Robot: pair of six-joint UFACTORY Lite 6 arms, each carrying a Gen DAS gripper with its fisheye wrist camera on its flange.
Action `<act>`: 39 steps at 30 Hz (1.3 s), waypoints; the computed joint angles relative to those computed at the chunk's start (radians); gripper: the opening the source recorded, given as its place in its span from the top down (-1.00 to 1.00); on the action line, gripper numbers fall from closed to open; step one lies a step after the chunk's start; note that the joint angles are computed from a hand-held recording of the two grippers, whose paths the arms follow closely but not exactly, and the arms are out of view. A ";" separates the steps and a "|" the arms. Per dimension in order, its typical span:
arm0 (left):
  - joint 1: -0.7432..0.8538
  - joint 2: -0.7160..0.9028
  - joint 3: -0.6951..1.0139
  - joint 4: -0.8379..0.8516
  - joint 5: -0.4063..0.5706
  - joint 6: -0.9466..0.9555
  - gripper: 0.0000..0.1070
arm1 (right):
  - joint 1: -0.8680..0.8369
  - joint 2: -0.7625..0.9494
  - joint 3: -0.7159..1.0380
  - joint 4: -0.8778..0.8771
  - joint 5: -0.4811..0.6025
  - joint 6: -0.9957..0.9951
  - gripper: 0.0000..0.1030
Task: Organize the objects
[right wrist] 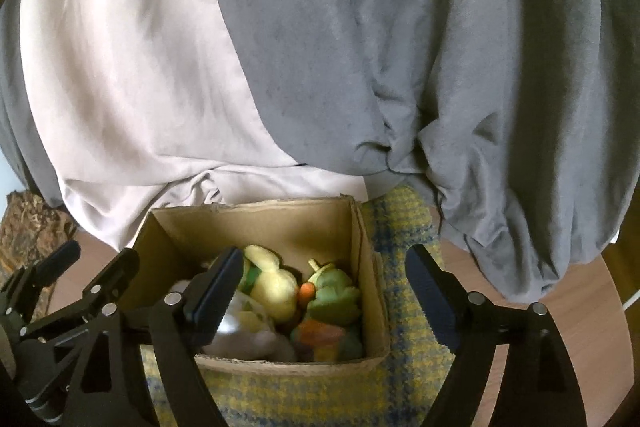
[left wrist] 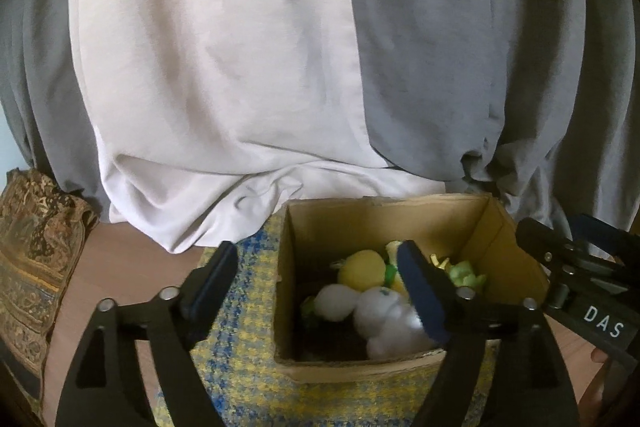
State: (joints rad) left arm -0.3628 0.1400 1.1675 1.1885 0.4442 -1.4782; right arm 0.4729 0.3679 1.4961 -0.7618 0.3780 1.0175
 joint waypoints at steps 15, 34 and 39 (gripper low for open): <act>-0.048 -0.149 -0.142 0.038 0.120 -0.092 -0.85 | 0.036 -0.110 -0.122 -0.054 0.035 0.083 -0.71; -0.218 -0.412 -0.379 0.011 0.297 -0.164 -0.92 | 0.154 -0.404 -0.462 -0.294 0.099 0.394 -0.79; -0.288 -0.479 -0.440 0.008 0.357 -0.197 -0.92 | 0.199 -0.468 -0.534 -0.349 0.131 0.470 -0.79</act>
